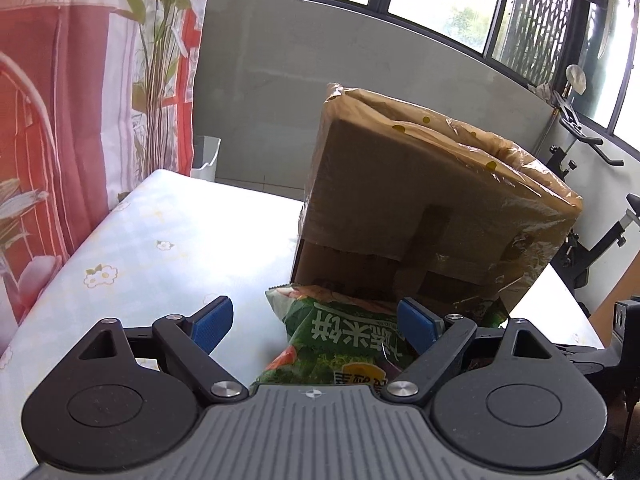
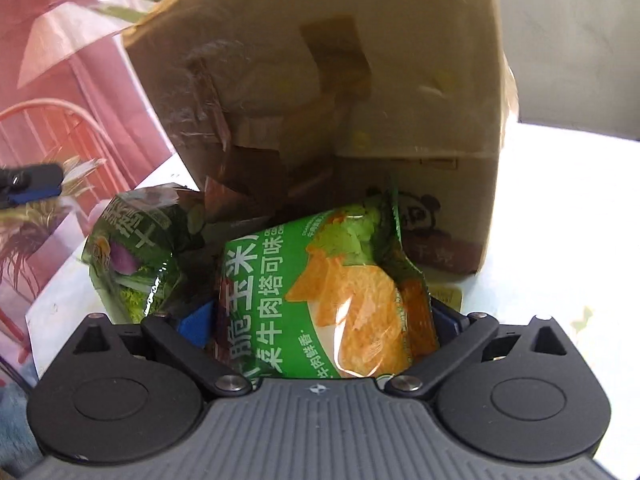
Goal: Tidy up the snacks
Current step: 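Grasp the green corn-chip bag with the right tool while the left reaches the green bag beside it, then lift both held green bags up toward the cardboard box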
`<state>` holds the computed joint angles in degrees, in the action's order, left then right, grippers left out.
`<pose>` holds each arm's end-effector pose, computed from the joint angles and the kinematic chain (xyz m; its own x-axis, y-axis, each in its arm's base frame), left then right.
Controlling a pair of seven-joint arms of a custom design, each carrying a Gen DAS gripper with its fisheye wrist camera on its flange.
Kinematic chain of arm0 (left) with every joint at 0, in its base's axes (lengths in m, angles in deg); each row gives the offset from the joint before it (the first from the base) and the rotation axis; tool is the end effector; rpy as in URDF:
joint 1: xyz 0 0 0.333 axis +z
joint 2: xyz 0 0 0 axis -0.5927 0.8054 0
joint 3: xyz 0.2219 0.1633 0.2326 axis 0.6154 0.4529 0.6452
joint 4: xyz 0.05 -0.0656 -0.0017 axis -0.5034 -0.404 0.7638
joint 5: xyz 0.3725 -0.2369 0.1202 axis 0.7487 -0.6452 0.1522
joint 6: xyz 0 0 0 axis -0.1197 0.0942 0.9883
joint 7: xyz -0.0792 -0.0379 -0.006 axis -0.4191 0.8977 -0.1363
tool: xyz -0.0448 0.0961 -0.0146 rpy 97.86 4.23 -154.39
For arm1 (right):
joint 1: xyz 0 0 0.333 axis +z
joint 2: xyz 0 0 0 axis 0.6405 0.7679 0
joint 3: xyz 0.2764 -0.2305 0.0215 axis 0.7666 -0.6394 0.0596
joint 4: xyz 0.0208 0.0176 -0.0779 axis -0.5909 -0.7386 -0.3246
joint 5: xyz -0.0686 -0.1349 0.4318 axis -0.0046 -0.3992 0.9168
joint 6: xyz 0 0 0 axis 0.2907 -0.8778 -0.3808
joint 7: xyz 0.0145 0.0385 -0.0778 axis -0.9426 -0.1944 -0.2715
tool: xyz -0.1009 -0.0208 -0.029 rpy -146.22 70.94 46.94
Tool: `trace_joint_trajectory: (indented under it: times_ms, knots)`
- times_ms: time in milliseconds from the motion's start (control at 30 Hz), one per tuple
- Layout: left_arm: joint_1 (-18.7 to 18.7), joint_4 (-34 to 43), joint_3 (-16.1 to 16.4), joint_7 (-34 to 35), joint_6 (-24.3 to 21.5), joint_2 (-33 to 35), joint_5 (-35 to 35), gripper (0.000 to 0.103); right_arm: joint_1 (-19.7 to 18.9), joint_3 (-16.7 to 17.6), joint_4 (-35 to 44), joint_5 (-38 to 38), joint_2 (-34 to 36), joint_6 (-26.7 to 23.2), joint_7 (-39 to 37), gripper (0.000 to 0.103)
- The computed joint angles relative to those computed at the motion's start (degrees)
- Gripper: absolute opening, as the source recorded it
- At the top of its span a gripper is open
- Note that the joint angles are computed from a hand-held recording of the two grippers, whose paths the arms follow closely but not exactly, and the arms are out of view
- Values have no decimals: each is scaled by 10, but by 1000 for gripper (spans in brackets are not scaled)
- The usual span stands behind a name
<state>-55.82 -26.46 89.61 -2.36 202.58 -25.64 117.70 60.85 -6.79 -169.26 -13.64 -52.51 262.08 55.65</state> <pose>0.6729 -0.3127 0.3864 -0.1557 -0.9720 0.1757 -0.6037 -0.0471 -0.7958 0.7049 0.3576 0.3368 0.3010 -0.8934 -0.3334 -0.7129 0.0213 -0.7009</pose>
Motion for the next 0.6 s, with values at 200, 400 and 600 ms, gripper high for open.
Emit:
trace_joint_trajectory:
  times_ms: [200,400,600]
  knots:
    - [23,-12,-28,79,4,9,-72,91,45,-29,-42,-3,-23,60,19,91]
    - [33,-6,-39,184,24,31,-146,93,60,-14,-97,23,-42,171,47,89]
    - [109,36,-138,346,-9,82,-265,95,111,-48,-108,97,-45,210,19,89]
